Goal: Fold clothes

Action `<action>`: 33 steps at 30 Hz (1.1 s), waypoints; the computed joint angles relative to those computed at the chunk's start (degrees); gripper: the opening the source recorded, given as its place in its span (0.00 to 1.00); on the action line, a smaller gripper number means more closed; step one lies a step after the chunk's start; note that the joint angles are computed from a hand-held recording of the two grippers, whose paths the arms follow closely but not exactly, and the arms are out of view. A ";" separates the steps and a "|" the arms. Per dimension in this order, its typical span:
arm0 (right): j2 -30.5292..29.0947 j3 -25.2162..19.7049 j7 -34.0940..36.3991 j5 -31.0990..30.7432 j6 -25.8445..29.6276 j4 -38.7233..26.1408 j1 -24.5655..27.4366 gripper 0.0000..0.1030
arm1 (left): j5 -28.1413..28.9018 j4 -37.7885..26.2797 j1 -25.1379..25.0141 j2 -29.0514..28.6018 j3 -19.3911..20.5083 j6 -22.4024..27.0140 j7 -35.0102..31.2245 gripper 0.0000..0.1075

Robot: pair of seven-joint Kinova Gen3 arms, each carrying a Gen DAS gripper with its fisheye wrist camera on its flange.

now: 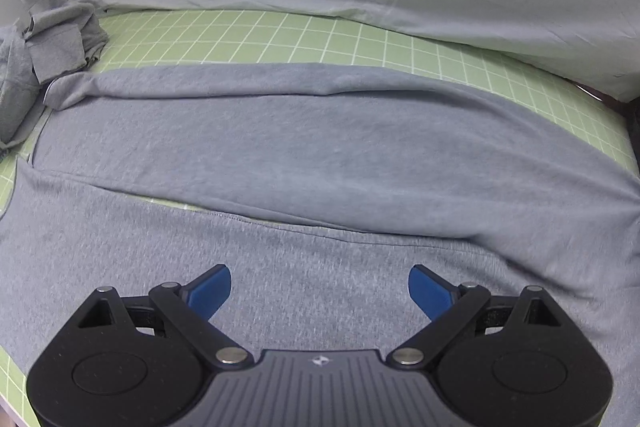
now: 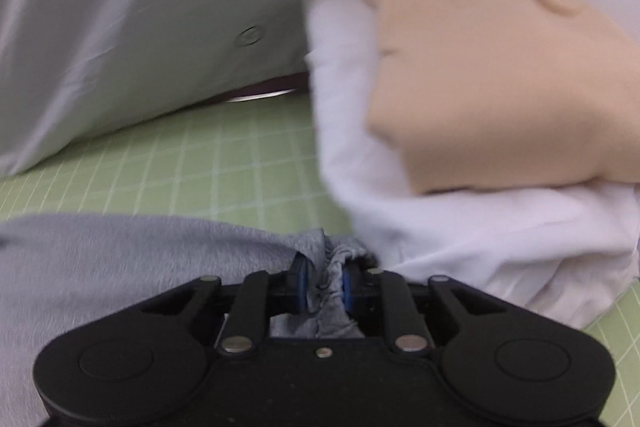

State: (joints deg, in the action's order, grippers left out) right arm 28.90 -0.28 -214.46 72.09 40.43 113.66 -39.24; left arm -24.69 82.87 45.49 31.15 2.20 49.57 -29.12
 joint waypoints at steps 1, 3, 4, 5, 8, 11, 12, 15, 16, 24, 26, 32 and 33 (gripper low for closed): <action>0.51 -0.87 1.72 -1.48 0.74 -1.08 0.67 0.18 | 0.27 0.25 -0.35 -0.11 0.12 -0.34 -0.16 0.89; 0.88 -2.84 3.04 -2.06 2.96 -2.16 0.53 0.37 | -0.04 1.05 -0.34 -0.52 -0.11 -1.15 -0.02 0.89; 0.78 -2.68 2.31 -2.14 4.04 -2.24 -1.00 0.48 | -0.44 1.56 -0.18 -0.82 -0.35 -1.54 0.25 0.89; 0.30 -1.53 0.64 -2.09 4.77 -1.58 -3.57 0.71 | -0.93 2.28 0.02 -1.24 -0.64 -2.05 0.72 0.89; -0.93 -2.32 -5.95 -0.65 9.22 0.25 -9.63 1.00 | -2.06 4.74 0.19 -2.70 -1.26 -3.98 2.75 0.89; -2.06 -6.05 -10.51 -1.76 11.48 1.20 -13.40 1.00 | -3.03 7.74 -0.03 -4.45 -1.59 -6.30 5.15 0.89; -2.14 -7.03 -11.94 -2.69 12.14 1.07 -14.90 1.00 | -3.37 8.88 -0.16 -5.15 -1.64 -7.02 5.86 0.89; -2.29 -8.80 -14.71 -5.02 12.83 0.76 -19.24 1.00 | -4.33 13.21 -0.97 -7.85 -1.37 -9.65 7.37 0.89; -2.14 -9.40 -13.93 -6.39 12.91 -0.02 -20.23 1.00 | -4.51 14.67 -1.42 -8.84 -1.12 -10.45 7.59 0.89; 2.03 -8.74 -5.26 -11.83 18.30 -12.18 -27.33 1.00 | -4.94 23.22 -8.26 -15.75 1.50 -13.11 1.99 0.89; 4.08 -7.74 -3.33 -12.31 19.26 -16.11 -28.22 1.00 | -4.84 24.57 -10.85 -17.04 1.80 -13.89 -0.68 0.89; 10.18 -4.40 4.59 -15.87 17.62 -30.13 -28.90 1.00 | -2.68 27.79 -20.07 -20.74 1.89 -18.30 -12.56 0.89; 11.41 -4.01 6.92 -16.29 16.87 -32.79 -28.49 1.00 | -2.74 27.71 -21.38 -20.56 1.50 -18.80 -14.19 0.89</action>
State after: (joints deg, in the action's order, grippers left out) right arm 40.31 -4.28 -207.53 55.80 57.30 80.88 -67.73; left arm -27.43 110.59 24.11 10.60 3.70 30.77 -43.30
